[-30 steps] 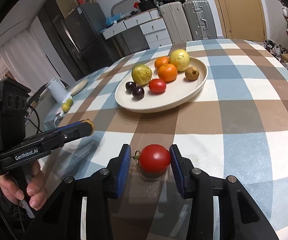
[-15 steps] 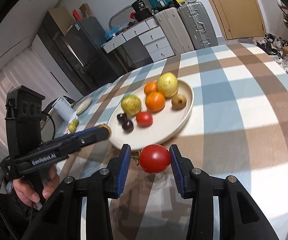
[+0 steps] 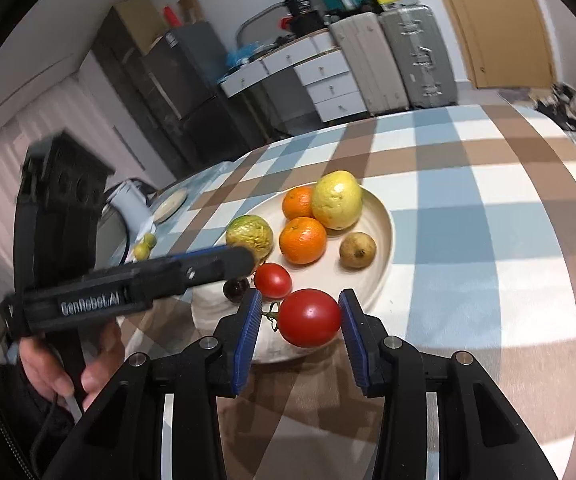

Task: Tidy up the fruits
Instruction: 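Carry both fruits onto the plate and open both grippers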

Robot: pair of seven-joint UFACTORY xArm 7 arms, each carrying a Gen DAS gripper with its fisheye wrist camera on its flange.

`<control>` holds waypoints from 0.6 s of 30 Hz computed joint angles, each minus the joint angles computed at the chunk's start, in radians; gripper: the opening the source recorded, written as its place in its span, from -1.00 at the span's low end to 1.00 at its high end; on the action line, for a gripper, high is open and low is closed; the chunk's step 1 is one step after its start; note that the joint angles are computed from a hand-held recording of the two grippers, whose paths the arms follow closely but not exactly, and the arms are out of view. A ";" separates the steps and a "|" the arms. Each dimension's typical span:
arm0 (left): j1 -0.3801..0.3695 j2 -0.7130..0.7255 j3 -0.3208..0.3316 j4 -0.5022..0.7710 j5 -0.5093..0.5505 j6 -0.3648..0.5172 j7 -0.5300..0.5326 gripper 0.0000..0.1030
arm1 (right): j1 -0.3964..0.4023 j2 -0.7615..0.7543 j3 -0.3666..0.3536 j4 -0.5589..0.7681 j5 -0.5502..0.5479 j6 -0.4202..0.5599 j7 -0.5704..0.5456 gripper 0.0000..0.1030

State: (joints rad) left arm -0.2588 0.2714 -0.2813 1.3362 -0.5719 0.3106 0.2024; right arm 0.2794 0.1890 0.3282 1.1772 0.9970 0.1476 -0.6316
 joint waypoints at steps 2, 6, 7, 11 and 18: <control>0.008 0.032 -0.007 0.048 -0.006 0.031 0.012 -0.55 | 0.002 0.014 -0.001 0.016 -0.025 0.015 -0.012 -0.21; -0.003 0.093 0.005 0.143 0.033 0.097 -0.010 -0.55 | 0.012 0.042 -0.013 0.038 -0.116 0.034 0.034 -0.21; -0.008 0.103 0.009 0.157 0.047 0.107 -0.019 -0.55 | 0.009 0.049 -0.011 0.044 -0.129 0.036 0.046 -0.21; -0.013 0.131 0.008 0.192 0.070 0.124 -0.037 -0.55 | -0.014 0.064 0.007 0.056 -0.144 0.040 0.064 -0.20; -0.008 0.162 0.000 0.221 0.086 0.140 -0.059 -0.55 | -0.020 0.070 0.004 0.064 -0.212 0.062 0.106 -0.20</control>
State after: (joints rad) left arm -0.2663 0.4337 -0.2812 1.5577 -0.4860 0.4511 0.1434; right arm 0.2597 0.2591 0.3322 1.2409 0.7849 0.2097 -0.5261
